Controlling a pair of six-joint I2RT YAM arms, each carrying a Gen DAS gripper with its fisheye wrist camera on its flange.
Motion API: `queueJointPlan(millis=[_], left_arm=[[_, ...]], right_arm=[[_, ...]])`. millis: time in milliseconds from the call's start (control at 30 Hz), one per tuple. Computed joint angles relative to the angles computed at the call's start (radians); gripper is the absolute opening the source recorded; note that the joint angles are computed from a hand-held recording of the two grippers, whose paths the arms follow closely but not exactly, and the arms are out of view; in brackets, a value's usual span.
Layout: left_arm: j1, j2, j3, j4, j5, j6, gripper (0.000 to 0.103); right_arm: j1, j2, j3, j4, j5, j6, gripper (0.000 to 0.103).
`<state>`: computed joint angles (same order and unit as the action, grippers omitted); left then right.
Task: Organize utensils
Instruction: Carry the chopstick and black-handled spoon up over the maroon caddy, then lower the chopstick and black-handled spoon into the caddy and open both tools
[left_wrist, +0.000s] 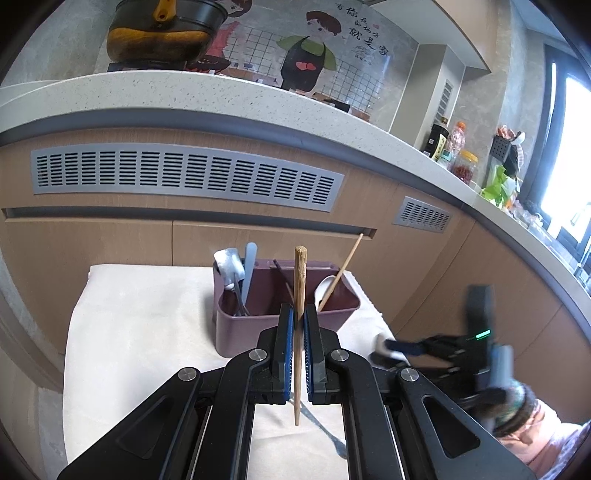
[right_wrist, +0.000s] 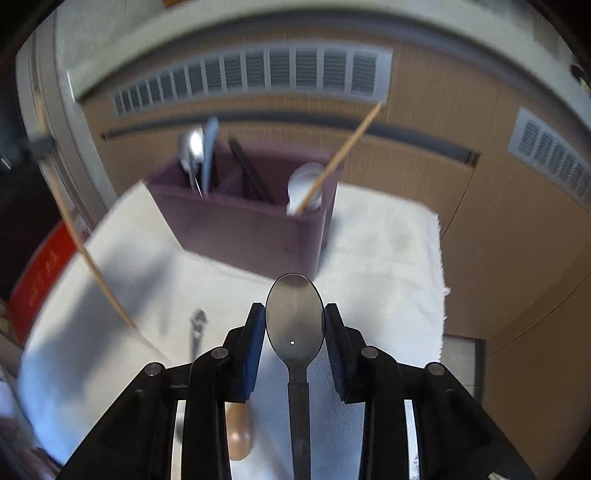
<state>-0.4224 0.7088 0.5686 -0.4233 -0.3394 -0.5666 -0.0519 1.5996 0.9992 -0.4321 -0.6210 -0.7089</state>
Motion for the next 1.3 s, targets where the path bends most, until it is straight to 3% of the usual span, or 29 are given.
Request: queueJointPlan(millis=[67,233,367,500,633,900,1067,1300], left_arm=[[-0.030,0.000,0.024,-0.013,-0.026,-0.002,0.005],[-0.080,0.041,0.183,-0.048,-0.111,0.075,0.005],[-0.114,0.106,0.356,-0.032,-0.213,0.209,0.005],[-0.056,0.172,0.456,0.023,-0.196,0.303,0.005],[0.062,0.229,0.478,0.072,-0.082,0.327,0.005],[0.268,0.359,0.387,0.187,0.141,0.284,0.005],[0.333,0.456,0.336,0.248,0.214,0.258,0.005],[0.355,0.506,0.298,0.262,0.232,0.253,0.006]], right_arm=[[-0.045,-0.086,0.018,-0.037,-0.096,0.030,0.029],[-0.075,-0.236,0.092,0.064,-0.268,0.241,0.029],[-0.042,-0.266,0.165,0.247,-0.280,0.458,0.029],[0.029,-0.239,0.216,0.353,-0.224,0.584,0.029],[0.094,-0.165,0.247,0.355,-0.176,0.581,0.029],[0.172,0.018,0.217,0.427,-0.107,0.528,0.029],[0.201,0.132,0.242,0.412,-0.076,0.505,0.029],[0.204,0.200,0.271,0.389,-0.054,0.499,0.029]])
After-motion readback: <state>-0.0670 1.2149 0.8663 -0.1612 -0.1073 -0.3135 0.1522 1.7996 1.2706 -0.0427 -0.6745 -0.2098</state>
